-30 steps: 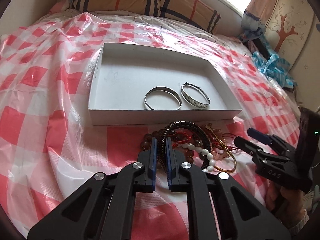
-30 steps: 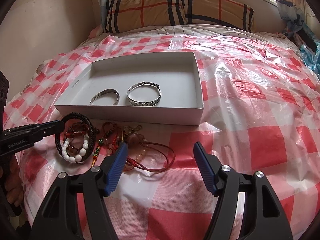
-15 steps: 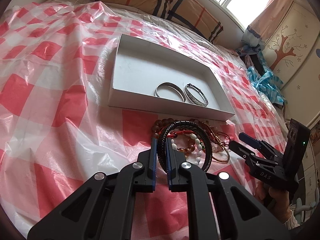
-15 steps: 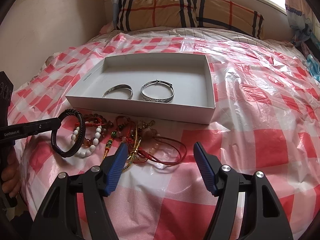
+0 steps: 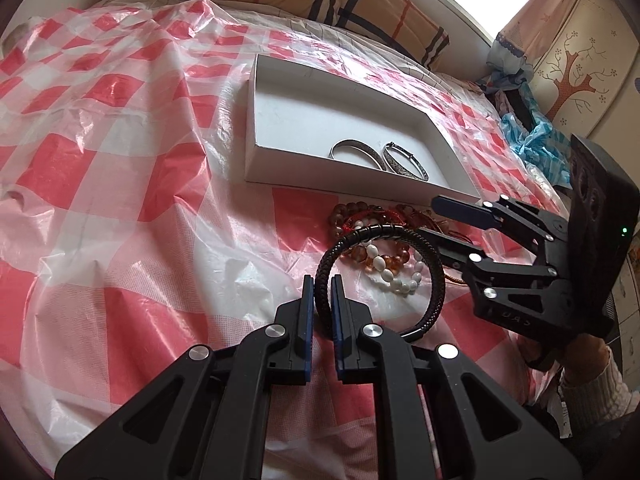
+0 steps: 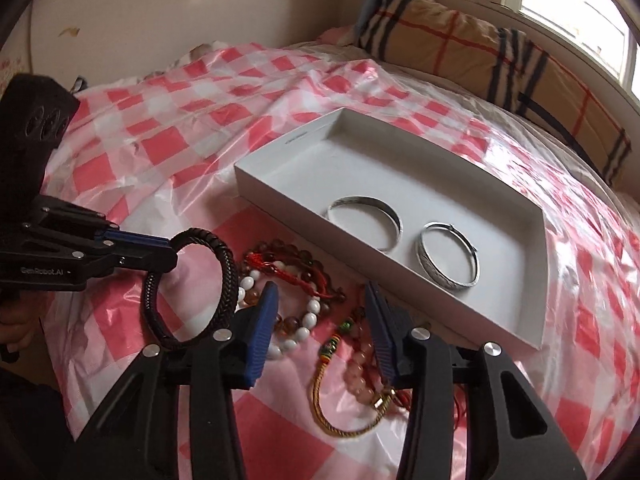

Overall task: Organize jewelry
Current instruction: 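Grasp a red-string bracelet with the right gripper while the left holds the black bracelet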

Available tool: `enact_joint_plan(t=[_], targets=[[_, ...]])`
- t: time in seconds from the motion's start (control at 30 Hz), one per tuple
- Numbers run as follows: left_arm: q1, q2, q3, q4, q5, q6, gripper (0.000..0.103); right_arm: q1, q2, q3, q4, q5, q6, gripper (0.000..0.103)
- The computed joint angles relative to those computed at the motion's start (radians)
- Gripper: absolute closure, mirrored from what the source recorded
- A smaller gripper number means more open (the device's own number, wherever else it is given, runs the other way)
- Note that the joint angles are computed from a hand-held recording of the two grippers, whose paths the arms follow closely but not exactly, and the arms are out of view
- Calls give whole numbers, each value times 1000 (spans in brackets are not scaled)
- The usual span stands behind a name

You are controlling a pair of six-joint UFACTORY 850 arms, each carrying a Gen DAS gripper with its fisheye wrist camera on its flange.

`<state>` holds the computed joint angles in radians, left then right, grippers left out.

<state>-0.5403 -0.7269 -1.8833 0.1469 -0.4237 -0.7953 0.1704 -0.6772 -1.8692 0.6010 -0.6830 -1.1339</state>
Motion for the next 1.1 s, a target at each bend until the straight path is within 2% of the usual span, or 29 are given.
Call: enact_joint_plan(t=[0.13, 0.3, 0.6, 0.83, 0.97, 1.07, 1.1], targets=[[3, 3, 8, -1, 3, -2, 95, 21, -70, -87, -104, -51, 52, 71], [5, -1, 10, -12, 13, 4, 95, 4, -120, -161, -81, -116, 127, 91], [6, -3, 7, -15, 12, 6, 95, -54, -101, -144, 86, -175, 171, 95], [5, -6, 0, -20, 11, 11, 95, -84, -60, -81, 152, -161, 165, 95], [7, -16, -19, -65, 20, 43, 95, -113, -47, -65, 239, -200, 146, 95], [3, -38, -55, -63, -8, 58, 95, -116, -61, -88, 200, -233, 194, 95], [1, -46, -68, -59, -22, 63, 95, -114, -60, -84, 181, -221, 200, 95]])
